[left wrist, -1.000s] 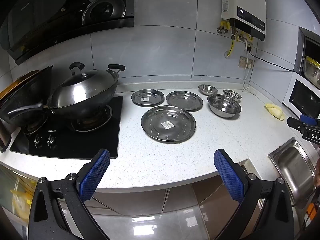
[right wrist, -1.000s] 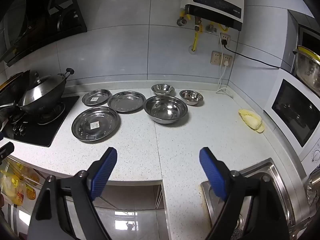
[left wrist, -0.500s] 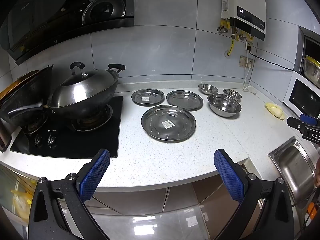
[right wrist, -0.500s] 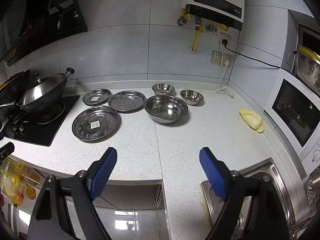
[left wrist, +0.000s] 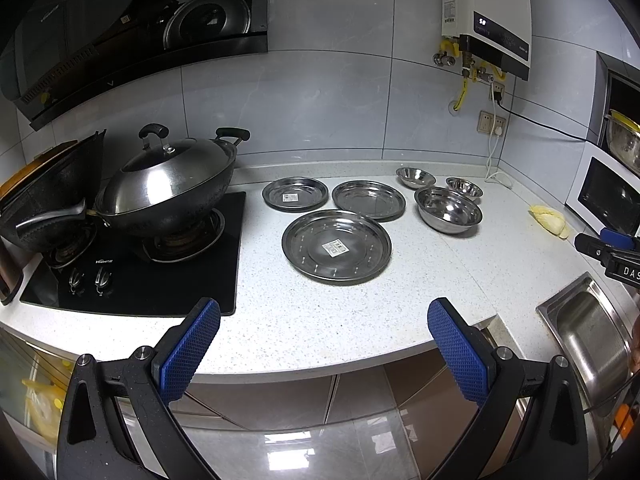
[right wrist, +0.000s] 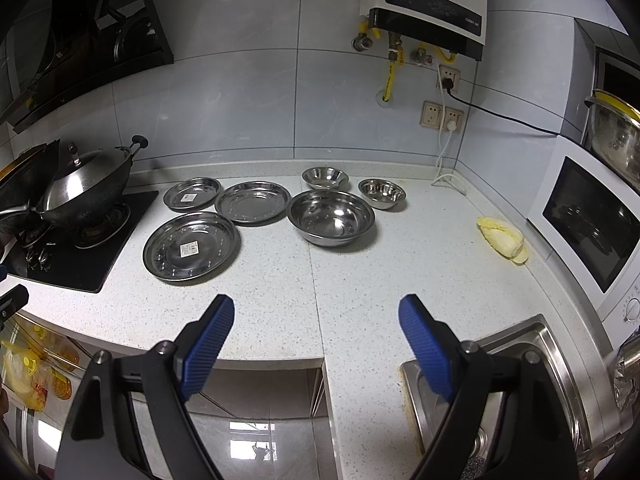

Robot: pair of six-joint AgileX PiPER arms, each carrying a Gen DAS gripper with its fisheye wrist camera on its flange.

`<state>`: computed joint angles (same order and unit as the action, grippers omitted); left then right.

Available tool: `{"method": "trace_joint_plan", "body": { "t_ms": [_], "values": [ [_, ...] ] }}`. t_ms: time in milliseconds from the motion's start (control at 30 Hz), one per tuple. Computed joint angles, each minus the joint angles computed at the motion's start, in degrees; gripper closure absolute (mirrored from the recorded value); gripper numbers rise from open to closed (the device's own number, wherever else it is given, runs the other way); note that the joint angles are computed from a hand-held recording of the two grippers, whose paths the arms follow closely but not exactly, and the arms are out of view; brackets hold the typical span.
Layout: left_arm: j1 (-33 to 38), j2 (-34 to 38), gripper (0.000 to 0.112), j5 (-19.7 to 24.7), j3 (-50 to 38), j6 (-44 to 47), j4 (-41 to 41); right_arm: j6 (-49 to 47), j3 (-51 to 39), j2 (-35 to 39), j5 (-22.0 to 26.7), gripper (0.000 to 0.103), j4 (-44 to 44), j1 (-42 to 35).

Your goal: Organize plates and bowls

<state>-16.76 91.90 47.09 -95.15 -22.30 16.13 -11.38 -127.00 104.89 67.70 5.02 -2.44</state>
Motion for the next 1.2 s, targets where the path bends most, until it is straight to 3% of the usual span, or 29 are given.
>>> {"method": "trace_joint_plan", "body": {
  "t_ms": [1200],
  "values": [
    [0.37, -0.25, 0.011, -0.42, 0.71, 0.31, -0.2, 0.09, -1.97, 0.78, 1.27, 0.018, -0.02, 0.04]
  ]
}}
